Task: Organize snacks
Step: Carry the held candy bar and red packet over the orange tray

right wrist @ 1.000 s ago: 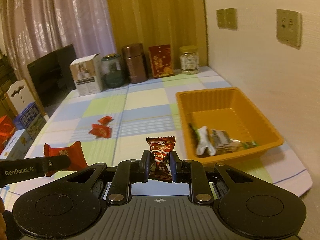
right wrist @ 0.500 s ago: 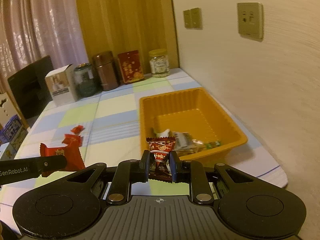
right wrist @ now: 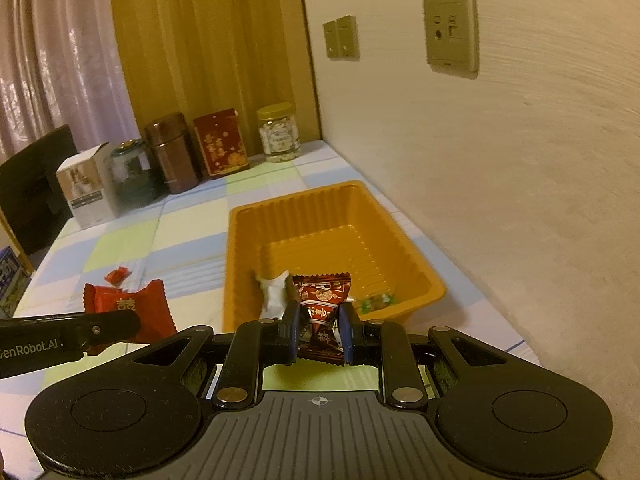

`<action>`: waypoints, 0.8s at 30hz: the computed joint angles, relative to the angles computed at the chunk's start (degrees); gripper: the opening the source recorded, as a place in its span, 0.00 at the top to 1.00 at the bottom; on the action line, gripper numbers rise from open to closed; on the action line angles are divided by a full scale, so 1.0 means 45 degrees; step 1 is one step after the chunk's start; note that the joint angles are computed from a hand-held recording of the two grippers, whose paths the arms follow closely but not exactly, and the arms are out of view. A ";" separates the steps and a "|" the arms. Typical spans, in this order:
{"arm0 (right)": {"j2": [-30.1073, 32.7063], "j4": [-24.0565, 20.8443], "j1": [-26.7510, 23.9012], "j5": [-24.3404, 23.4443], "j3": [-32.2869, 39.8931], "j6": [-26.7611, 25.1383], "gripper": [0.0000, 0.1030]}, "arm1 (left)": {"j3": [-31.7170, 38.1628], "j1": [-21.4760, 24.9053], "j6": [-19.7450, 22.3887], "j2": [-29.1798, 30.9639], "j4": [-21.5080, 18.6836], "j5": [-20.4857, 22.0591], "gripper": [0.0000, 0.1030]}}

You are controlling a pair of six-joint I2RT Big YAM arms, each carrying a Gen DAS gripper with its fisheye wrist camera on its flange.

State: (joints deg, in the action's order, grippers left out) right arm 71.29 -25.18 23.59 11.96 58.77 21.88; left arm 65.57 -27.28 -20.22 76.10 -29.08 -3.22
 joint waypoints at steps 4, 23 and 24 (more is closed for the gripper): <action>0.0176 -0.0004 -0.0326 -0.0152 0.0075 -0.0058 0.80 | 0.0441 -0.0131 0.0095 0.0497 0.0030 0.0101 0.82; 0.1963 0.0367 -0.1670 -0.1101 0.1336 -0.1114 0.80 | 0.2574 -0.0080 0.0309 0.3065 0.0100 0.0407 0.82; 0.2082 0.0378 -0.1716 -0.1131 0.1429 -0.1124 0.80 | 0.2676 -0.0068 0.0316 0.3208 0.0109 0.0454 0.82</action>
State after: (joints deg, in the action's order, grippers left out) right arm 80.66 -23.48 15.87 6.87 65.20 16.83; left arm 77.62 -27.59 -18.79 90.53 -28.59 -1.17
